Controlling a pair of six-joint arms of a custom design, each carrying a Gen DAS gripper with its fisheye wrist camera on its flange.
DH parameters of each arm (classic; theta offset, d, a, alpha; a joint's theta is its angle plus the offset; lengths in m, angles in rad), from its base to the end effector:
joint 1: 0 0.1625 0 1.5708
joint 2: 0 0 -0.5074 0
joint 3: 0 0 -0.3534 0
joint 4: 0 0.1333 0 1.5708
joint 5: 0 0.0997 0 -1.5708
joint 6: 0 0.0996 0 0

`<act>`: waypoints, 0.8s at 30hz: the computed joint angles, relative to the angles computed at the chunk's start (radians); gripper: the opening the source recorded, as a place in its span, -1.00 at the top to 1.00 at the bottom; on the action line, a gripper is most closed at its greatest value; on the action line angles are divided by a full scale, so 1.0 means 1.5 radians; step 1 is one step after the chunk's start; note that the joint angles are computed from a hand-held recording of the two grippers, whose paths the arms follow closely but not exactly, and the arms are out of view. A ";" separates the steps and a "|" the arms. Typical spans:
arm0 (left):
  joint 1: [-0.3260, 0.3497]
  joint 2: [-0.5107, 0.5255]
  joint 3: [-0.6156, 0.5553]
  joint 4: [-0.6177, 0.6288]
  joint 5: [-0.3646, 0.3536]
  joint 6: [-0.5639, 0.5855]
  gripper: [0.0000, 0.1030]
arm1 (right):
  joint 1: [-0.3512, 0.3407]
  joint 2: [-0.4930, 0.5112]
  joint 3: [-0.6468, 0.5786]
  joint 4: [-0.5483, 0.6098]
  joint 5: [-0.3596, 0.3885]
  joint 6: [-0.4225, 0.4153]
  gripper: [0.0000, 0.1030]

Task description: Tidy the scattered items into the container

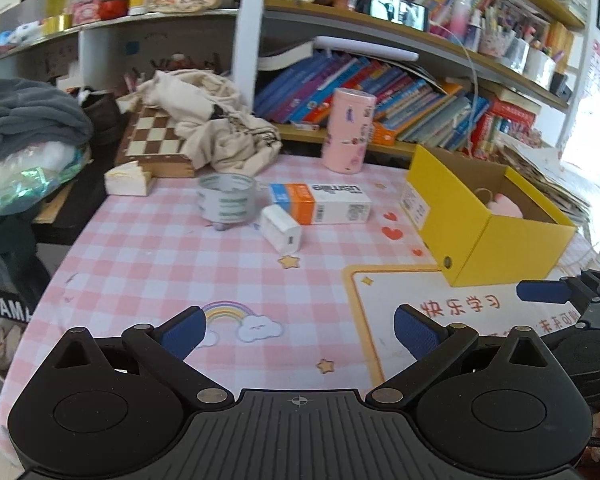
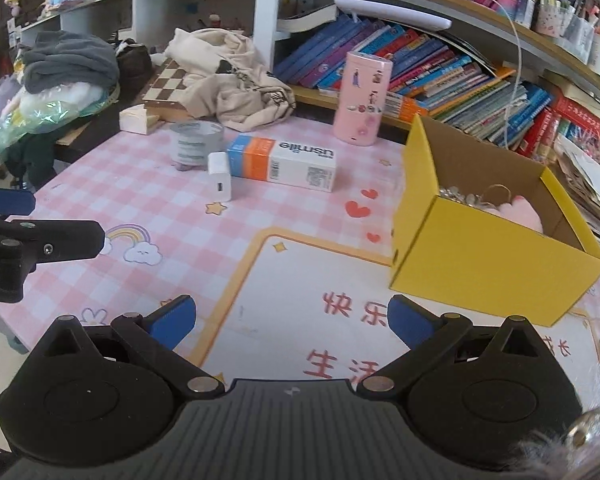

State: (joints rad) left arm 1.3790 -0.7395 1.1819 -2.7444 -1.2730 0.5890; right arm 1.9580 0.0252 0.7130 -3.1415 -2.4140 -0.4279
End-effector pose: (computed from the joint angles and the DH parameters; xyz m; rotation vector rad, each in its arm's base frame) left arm 0.0009 -0.8478 0.3489 0.8429 2.4366 -0.8898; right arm 0.3886 -0.7970 -0.0590 0.4564 -2.1222 0.9217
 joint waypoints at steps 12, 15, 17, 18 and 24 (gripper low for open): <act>0.006 -0.003 -0.006 -0.003 0.005 -0.009 -0.97 | 0.003 0.022 -0.054 0.037 0.030 -0.035 -1.00; 0.005 0.000 -0.010 0.000 0.008 -0.009 -0.97 | 0.002 0.025 -0.063 0.040 0.036 -0.040 -1.00; 0.005 0.003 -0.014 0.000 0.008 -0.007 -0.97 | 0.000 0.029 -0.072 0.043 0.039 -0.045 -1.00; 0.005 0.005 -0.017 0.001 0.009 -0.006 -0.97 | -0.001 0.030 -0.077 0.044 0.041 -0.047 -1.00; 0.003 0.022 -0.045 0.015 0.020 -0.001 -0.97 | -0.010 0.046 -0.127 0.078 0.053 -0.042 -1.00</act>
State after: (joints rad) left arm 1.3835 -0.7063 1.1149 -2.7217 -1.2430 0.5879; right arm 1.9433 0.0946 0.5219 -3.0243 -2.3338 -0.4911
